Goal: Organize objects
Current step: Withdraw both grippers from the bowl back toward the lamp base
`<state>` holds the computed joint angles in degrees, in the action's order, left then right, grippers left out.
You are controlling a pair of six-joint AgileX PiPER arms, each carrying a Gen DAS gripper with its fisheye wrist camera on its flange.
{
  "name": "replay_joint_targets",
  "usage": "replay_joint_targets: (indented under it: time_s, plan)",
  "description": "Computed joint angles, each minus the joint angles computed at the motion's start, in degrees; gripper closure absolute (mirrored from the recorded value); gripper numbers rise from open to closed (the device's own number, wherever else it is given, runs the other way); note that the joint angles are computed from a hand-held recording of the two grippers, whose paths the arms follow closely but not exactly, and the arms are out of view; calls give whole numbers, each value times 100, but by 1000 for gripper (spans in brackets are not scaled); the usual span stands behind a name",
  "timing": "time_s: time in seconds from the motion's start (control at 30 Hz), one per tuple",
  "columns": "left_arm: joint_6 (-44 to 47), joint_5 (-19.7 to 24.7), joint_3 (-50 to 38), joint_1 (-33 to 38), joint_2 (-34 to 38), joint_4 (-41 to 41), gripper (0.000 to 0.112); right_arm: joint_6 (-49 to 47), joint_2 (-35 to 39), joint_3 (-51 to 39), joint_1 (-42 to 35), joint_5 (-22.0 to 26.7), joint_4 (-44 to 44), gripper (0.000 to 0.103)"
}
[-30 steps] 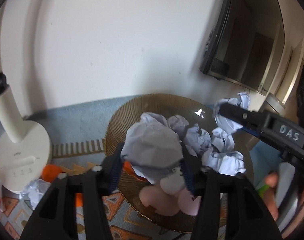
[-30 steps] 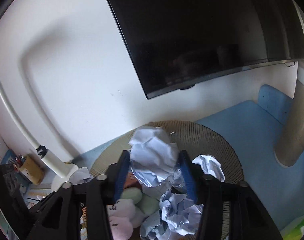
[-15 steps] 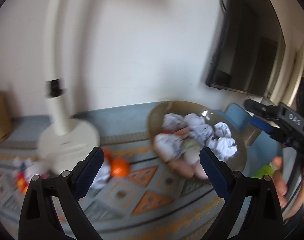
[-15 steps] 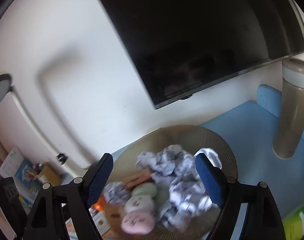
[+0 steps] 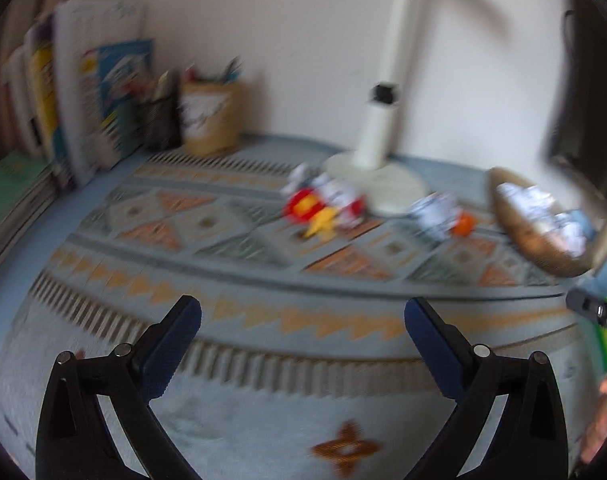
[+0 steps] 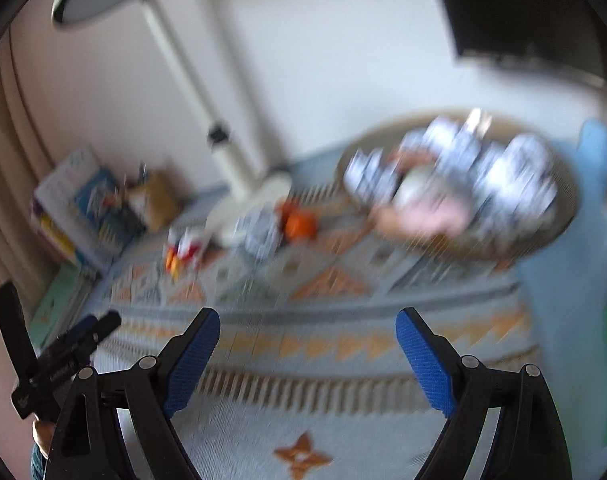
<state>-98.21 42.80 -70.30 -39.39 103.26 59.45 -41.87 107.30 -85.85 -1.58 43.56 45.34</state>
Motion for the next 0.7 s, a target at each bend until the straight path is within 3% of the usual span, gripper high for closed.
replay_joint_targets:
  time_s: [0.07,0.17,0.43,0.5,0.57,0.63,0.7]
  plan:
    - [-263,-86,217,92,-52,9,11,-42,87,242,246,-279,-137,14]
    - [-910,-141,536,20,-216,659,10,281,227,307,450,-565,-537,14]
    - [-83,-128,229,5,-34,84,10,693,323,207,453,-584,-843,14]
    - [915,-490,59,259,-44,-680,10,998,539,-223,455,-109,-1081,14]
    - [2061,-952,-156,607,19,-1391,10,1692,930,-1124,444,851,-1366,13]
    - [3207,-1023,-602,921,130,-2066,10,1994,1470,-2208,346,1892,-780,13]
    - [4353,-1172,-1173,1317,413,-2773,10,2367,1808,-2974,444,2157,-624,13]
